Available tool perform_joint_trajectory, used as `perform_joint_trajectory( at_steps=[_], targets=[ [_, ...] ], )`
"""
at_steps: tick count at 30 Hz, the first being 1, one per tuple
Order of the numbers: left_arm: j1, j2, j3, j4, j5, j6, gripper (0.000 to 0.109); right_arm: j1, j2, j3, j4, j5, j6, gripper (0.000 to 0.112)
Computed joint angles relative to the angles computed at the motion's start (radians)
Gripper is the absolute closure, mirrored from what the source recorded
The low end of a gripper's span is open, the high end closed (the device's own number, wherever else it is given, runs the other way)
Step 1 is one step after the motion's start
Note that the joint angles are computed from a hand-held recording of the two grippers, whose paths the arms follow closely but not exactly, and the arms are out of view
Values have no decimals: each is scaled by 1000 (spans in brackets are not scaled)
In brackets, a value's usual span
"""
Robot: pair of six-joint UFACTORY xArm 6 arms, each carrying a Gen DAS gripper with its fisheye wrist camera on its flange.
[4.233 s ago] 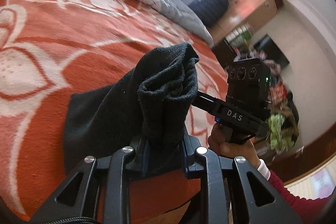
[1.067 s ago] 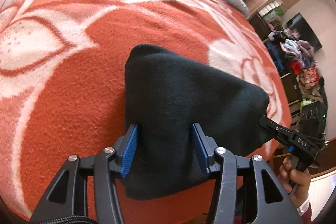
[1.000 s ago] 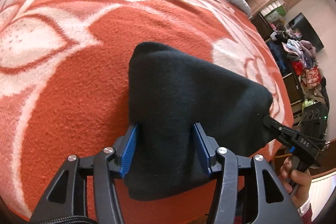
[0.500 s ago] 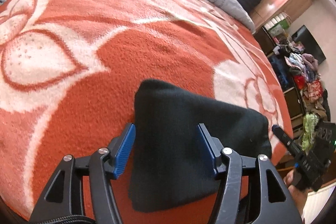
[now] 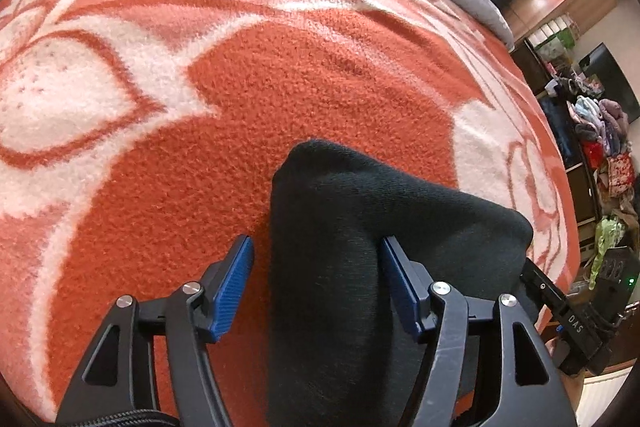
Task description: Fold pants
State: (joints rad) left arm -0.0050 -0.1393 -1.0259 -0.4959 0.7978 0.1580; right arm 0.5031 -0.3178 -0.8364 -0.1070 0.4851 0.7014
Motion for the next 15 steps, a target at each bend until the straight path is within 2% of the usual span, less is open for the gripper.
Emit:
perform_joint_trajectory(
  at_steps=[3,10,12,15],
  targets=[
    [15,-21,5,-24,27,9,42,-2,-24,14,81,-20,-42,68],
    [55,-115,59,-95,129,52,40,28,-91,85,417,-88,-232,66],
    [59,-122,69,-120,160,79,40,33,-89,94,440,-89,-245,64],
    [38,-125,93,-86,138,77,39,35,-87,106,432,-98,-232,60]
  ],
)
